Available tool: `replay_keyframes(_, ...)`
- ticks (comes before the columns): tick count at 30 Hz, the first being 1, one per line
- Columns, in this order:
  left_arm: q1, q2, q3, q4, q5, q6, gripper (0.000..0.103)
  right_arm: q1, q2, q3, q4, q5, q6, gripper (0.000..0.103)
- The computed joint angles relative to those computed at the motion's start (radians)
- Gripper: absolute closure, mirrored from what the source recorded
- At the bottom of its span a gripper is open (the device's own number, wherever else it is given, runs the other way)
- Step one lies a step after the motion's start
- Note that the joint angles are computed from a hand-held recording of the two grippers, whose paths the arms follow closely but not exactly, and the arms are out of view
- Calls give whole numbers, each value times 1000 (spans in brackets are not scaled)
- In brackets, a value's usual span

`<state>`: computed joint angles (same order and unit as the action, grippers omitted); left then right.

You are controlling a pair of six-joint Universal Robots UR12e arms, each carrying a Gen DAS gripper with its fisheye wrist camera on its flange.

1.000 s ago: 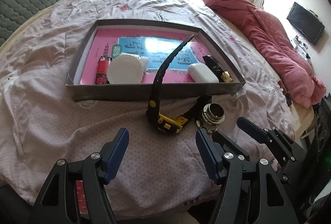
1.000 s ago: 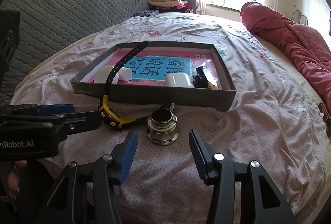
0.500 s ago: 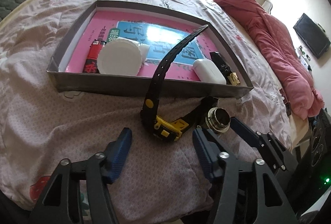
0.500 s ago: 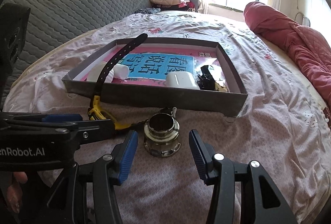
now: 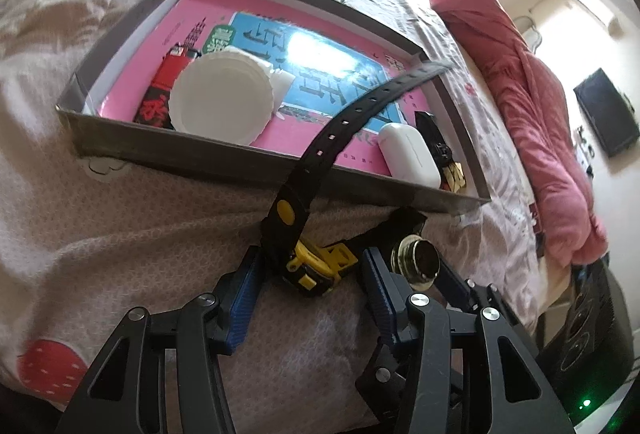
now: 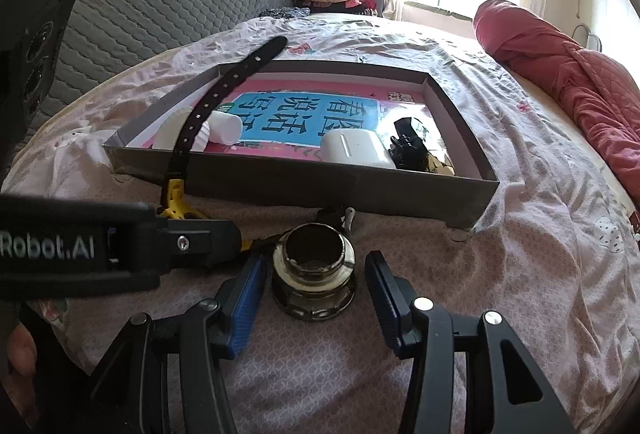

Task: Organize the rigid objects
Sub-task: 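Grasp the yellow watch with the left tool while the right tool grasps the chrome cylinder, then carry the watch over the gray box while the right tool carries the chrome cylinder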

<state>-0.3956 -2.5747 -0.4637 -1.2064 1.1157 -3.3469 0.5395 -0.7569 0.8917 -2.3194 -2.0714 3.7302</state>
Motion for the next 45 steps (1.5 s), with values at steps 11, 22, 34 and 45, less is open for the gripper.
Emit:
replay_keyframes(11, -10, -61, 112, -65, 18, -35, 55, -7, 1, 6, -19, 14, 5, 60)
replay_keyframes(22, 2, -17, 12, 18, -7, -71, 79, -12, -17, 42, -61, 44, -1, 60)
replay_keyframes(34, 12, 65, -125, 120, 24, -27, 80, -14, -52, 101, -154, 66, -15, 60)
replay_keyframes(45, 28, 90, -150, 192, 39, -78, 85, 5, -56, 105, -245, 45, -124, 60)
